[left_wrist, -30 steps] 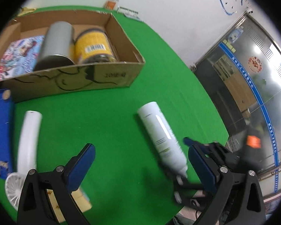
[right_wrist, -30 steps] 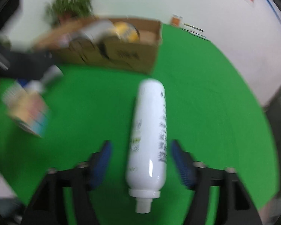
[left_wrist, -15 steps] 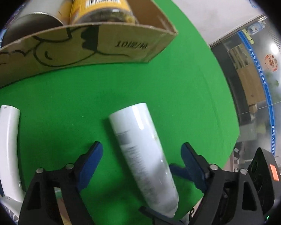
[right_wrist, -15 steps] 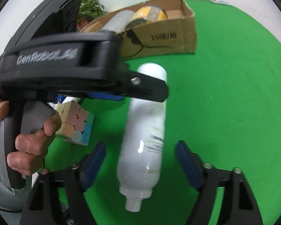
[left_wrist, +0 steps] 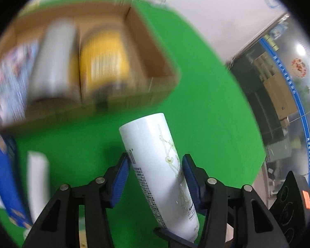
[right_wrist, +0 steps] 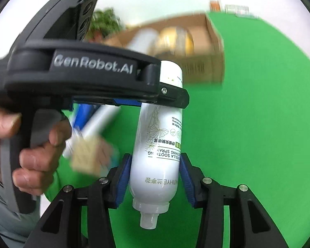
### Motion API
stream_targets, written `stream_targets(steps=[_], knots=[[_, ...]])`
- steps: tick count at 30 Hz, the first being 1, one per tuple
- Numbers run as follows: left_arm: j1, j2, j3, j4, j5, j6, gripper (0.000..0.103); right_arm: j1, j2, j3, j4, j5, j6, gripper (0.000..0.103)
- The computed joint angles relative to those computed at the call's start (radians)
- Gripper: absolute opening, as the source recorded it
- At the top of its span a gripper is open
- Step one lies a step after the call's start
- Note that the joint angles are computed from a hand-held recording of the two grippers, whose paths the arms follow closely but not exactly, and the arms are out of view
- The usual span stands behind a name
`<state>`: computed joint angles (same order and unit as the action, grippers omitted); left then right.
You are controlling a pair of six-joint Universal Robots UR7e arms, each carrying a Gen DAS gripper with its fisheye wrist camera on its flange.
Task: Organize rigid objects
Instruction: 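Lower the spray bottle into the tray beside the yellow jar and release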
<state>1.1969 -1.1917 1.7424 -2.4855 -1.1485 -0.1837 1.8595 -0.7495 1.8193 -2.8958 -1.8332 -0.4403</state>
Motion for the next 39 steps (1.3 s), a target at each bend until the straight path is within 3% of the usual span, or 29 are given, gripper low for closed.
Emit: stream_targets(steps=[5, 9, 13, 18, 25, 31, 35, 36, 39], knots=[[-0.019, 0.062, -0.192, -0.021, 0.076, 0.118, 0.05, 0.041, 0.079, -0.227, 0.055, 0.025, -0.059, 0.044], [0.013, 0.177, -0.431, 0.118, 0.103, 0.121, 0.05, 0.045, 0.21, -0.524, 0.255, 0.016, -0.07, 0.044], [0.065, 0.287, -0.632, 0.244, 0.046, 0.117, 0.05, 0.05, 0.363, -0.804, 0.423, -0.03, -0.07, 0.044], [0.106, 0.412, -0.825, 0.378, -0.01, 0.122, 0.05, 0.042, 0.481, -0.972, 0.474, -0.083, -0.046, 0.044], [0.143, 0.523, -0.991, 0.539, -0.094, 0.067, 0.05, 0.022, 0.524, -1.006, 0.458, -0.166, -0.049, 0.044], [0.149, 0.6, -1.126, 0.699, -0.068, -0.001, 0.053, 0.033, 0.545, -1.009, 0.435, -0.245, -0.044, 0.043], [0.157, 0.633, -1.208, 0.795, -0.095, 0.01, 0.053, 0.044, 0.568, -1.036, 0.436, -0.285, -0.041, 0.045], [0.156, 0.616, -1.181, 0.779, -0.11, 0.028, 0.053, 0.042, 0.555, -1.011, 0.415, -0.277, -0.044, 0.047], [0.137, 0.509, -1.006, 0.645, -0.083, 0.07, 0.053, 0.052, 0.478, -0.878, 0.352, -0.229, -0.014, 0.065]])
